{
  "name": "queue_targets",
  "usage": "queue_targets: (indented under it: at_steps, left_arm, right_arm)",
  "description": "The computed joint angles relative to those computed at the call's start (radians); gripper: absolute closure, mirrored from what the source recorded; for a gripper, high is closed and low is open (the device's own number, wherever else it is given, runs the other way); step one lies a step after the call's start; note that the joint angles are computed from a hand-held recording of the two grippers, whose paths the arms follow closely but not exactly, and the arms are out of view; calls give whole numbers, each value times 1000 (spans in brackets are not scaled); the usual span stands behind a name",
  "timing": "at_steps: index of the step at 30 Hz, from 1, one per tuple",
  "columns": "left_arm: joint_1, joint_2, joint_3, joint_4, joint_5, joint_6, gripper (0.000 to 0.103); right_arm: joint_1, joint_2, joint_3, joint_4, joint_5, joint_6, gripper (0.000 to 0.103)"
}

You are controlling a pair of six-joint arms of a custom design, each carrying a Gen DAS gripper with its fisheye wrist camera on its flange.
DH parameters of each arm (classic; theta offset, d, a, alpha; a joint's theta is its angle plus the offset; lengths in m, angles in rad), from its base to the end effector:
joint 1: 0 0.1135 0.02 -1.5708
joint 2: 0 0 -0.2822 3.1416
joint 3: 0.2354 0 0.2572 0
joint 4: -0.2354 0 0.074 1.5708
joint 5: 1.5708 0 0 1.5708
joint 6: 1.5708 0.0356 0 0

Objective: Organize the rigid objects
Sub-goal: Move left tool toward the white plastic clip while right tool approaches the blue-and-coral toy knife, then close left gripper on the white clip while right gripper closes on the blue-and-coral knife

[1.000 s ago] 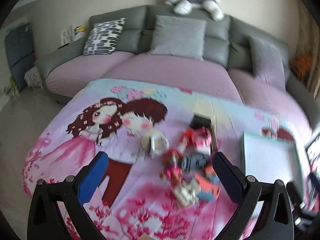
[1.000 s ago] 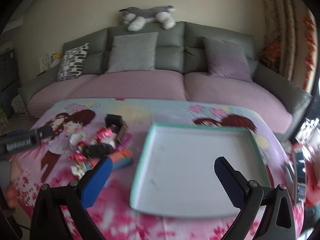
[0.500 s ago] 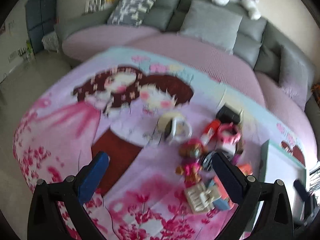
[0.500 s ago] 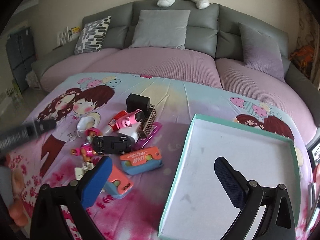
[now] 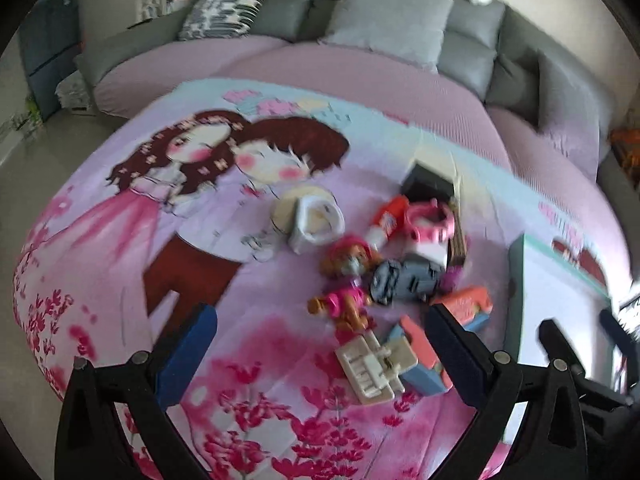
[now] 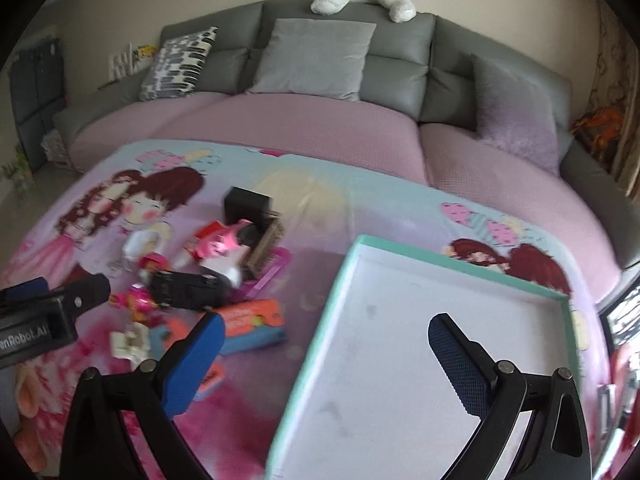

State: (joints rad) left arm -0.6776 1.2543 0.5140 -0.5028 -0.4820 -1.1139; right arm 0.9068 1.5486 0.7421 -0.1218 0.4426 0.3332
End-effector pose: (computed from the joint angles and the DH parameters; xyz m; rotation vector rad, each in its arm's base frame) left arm 0.1593 -0.1070 0.1573 -0.6569 2.4819 0.0629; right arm 0.1930 0.2219 0.1716 -0.5009 2.3264 0.0243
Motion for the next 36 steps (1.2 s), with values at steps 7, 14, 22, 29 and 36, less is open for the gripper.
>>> queue_targets:
  at_steps: [7,14,22,29,36]
  left_arm:
    - [-30,149,45,49,46,37,1]
    - [-38,233,75,69,77,70,29]
    - [-29,211,48,117,124,102,59]
    - [0,171,18,126,154,115,64]
    - [62,84,-15,32,123,95,64]
  right_arm:
    - [-55,-10,-39,2,-20,18,0]
    - [-66,-28,-54,8,-17,27,0]
    - [-65,-2,-52,38,-76,28,0]
    - [-33,11,-56,92,-105,13,0]
    - [28,54,-31,119,-143,-43,4]
